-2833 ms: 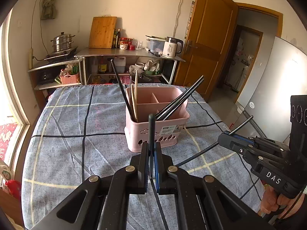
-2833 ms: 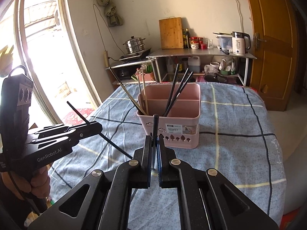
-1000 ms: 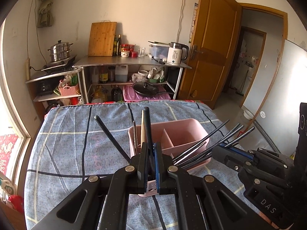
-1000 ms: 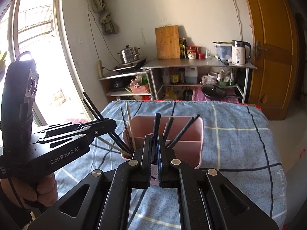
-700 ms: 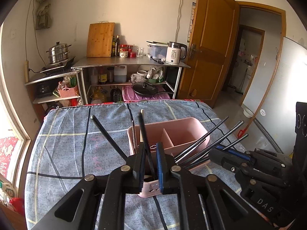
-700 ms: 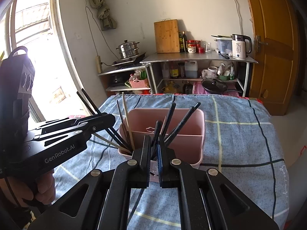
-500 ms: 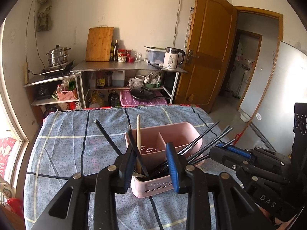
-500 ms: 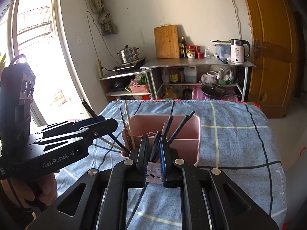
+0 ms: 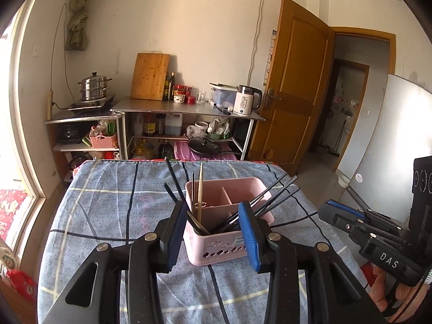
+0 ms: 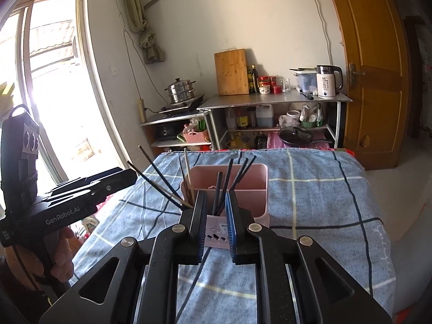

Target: Organize utensils

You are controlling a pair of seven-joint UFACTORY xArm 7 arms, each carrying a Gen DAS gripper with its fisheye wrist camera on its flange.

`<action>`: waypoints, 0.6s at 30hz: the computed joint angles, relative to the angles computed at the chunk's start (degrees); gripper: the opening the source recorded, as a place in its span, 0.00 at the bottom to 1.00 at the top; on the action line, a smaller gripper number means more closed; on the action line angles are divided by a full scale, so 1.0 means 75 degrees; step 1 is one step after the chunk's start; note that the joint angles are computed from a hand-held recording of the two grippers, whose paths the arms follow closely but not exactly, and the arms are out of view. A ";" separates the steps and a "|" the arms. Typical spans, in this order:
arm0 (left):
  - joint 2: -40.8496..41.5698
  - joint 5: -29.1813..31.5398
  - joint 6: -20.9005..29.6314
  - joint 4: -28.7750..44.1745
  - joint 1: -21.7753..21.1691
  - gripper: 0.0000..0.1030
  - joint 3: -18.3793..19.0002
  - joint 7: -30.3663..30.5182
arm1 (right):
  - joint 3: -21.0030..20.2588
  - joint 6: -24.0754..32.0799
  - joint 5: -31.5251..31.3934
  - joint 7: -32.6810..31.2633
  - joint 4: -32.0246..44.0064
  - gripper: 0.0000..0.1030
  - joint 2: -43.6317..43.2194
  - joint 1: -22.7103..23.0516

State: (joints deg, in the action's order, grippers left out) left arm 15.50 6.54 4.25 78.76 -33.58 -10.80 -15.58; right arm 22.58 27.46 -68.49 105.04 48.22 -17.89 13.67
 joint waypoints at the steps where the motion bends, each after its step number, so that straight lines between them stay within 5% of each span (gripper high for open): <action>1: -0.0147 0.0040 -0.0098 -0.0211 -0.0048 0.38 0.0054 -0.0066 | 0.0025 0.0022 0.0023 0.0045 -0.0081 0.17 -0.0094 0.0035; 12: -0.1306 0.1380 -0.0735 -0.2047 -0.0572 0.38 0.0620 -0.1785 | 0.0686 0.0478 0.0750 0.0102 -0.0810 0.23 -0.0944 0.0160; 18: -0.1735 0.4368 -0.0915 -0.2527 -0.1048 0.38 0.1368 -0.4747 | 0.1120 0.0865 0.1044 -0.0038 -0.0843 0.25 -0.1083 0.0200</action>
